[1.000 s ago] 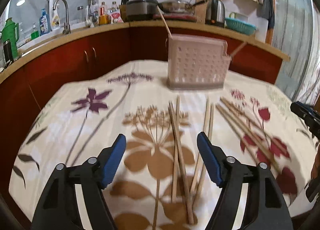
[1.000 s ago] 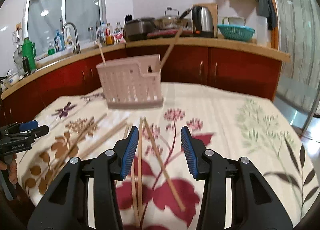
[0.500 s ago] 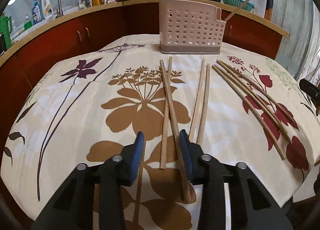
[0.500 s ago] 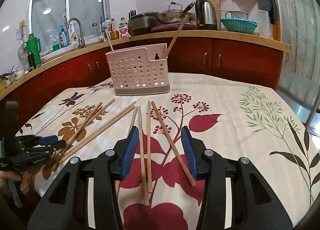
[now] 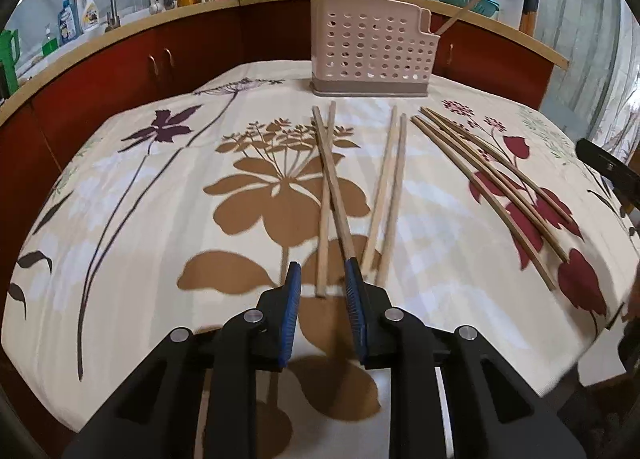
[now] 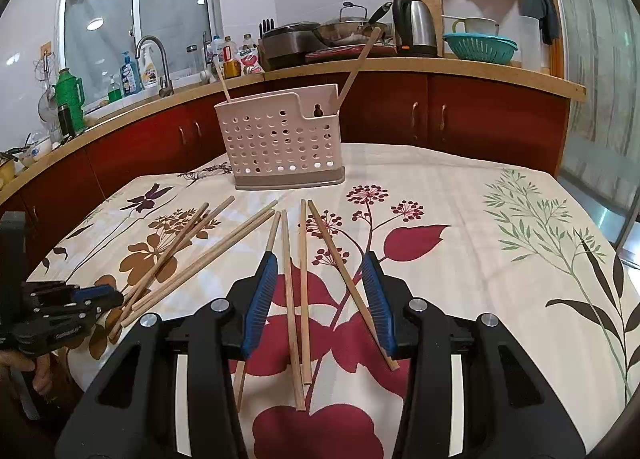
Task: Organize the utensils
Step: 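Move both tools back to the chopsticks and close the left tool on one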
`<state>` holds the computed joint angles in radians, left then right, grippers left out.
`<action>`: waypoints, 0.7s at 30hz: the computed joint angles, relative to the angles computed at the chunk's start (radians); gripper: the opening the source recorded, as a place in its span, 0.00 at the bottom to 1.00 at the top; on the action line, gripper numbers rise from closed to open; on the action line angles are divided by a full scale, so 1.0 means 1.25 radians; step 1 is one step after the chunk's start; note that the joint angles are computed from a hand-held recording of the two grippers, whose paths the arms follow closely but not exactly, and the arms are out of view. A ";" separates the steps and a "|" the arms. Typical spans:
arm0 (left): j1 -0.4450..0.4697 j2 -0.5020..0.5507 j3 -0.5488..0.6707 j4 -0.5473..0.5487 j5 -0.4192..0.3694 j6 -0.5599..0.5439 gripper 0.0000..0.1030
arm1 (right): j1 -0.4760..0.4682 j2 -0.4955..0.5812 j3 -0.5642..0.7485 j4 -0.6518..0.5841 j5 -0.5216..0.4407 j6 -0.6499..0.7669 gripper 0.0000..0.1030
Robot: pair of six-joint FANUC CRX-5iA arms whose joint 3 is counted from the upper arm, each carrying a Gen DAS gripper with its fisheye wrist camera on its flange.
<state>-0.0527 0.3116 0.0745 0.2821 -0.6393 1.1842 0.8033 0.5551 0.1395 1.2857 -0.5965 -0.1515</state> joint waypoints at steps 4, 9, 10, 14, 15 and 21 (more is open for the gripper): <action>-0.004 -0.006 -0.014 0.013 -0.001 -0.019 0.23 | 0.000 0.000 -0.002 0.003 0.001 -0.002 0.42; -0.007 -0.008 -0.017 -0.006 0.003 -0.003 0.23 | 0.000 -0.003 -0.006 0.013 0.002 -0.010 0.42; -0.002 -0.007 -0.021 0.008 0.002 -0.007 0.24 | -0.001 -0.004 -0.007 0.017 0.003 -0.014 0.42; 0.003 -0.010 -0.019 -0.006 -0.004 0.014 0.24 | 0.000 -0.005 -0.008 0.017 0.002 -0.016 0.42; 0.004 -0.011 -0.020 -0.007 -0.009 0.012 0.24 | 0.000 -0.005 -0.008 0.017 0.002 -0.016 0.42; 0.000 -0.026 -0.040 -0.014 0.000 -0.016 0.22 | 0.001 -0.004 -0.005 0.009 0.005 -0.009 0.42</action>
